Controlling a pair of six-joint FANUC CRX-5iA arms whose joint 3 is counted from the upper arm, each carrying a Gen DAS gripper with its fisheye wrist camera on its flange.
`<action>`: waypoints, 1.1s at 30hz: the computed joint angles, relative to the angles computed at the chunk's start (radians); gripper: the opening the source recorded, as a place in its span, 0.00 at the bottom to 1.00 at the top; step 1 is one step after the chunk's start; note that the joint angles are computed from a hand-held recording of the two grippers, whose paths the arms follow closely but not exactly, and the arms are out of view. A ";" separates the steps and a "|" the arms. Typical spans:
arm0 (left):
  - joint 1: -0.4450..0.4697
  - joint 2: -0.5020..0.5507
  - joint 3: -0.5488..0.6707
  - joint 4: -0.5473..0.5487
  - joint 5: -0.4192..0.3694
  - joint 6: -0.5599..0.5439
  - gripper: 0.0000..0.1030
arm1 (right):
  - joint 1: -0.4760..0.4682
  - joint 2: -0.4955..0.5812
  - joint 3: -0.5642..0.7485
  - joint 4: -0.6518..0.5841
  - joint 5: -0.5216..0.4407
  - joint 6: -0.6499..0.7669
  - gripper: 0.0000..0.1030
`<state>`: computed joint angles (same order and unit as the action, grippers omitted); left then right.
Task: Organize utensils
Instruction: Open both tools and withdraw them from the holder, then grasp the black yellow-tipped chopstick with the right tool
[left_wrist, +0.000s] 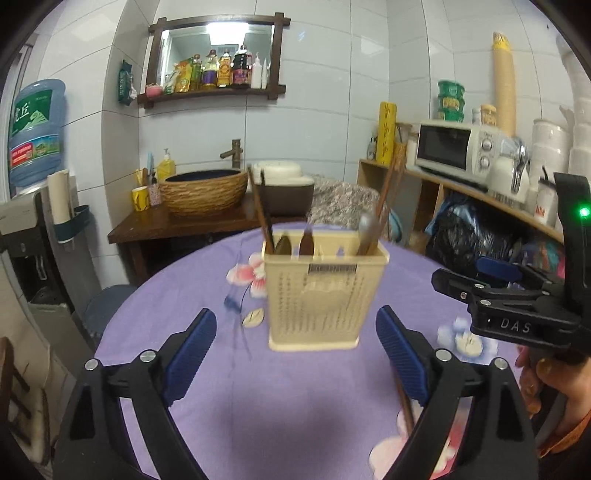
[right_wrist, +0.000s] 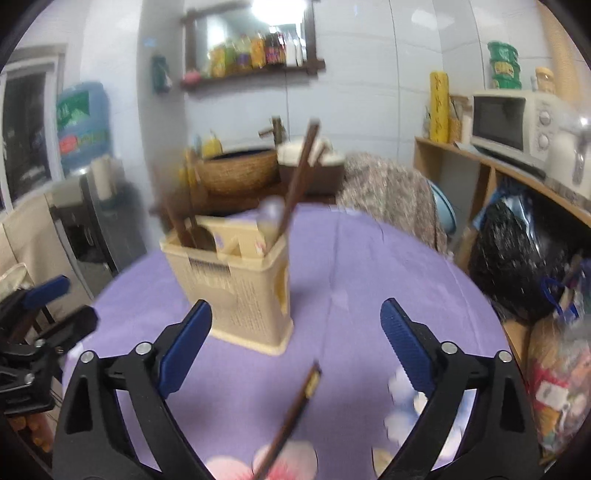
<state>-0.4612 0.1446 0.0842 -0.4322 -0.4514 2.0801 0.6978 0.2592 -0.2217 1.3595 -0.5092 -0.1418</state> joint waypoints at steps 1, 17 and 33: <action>-0.009 -0.004 -0.007 -0.024 -0.017 0.025 0.86 | 0.016 0.005 -0.001 -0.040 -0.027 0.024 0.92; -0.051 -0.014 -0.099 -0.147 -0.178 0.229 0.90 | 0.161 0.104 0.066 -0.533 -0.296 0.311 0.94; -0.037 -0.028 -0.146 -0.098 -0.109 0.169 0.92 | 0.163 0.143 0.131 -0.654 -0.342 0.377 0.94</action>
<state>-0.4980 0.1167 -0.0617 -0.5305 -0.5607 2.2487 0.8612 0.4024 -0.0911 0.7054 -0.8517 0.2348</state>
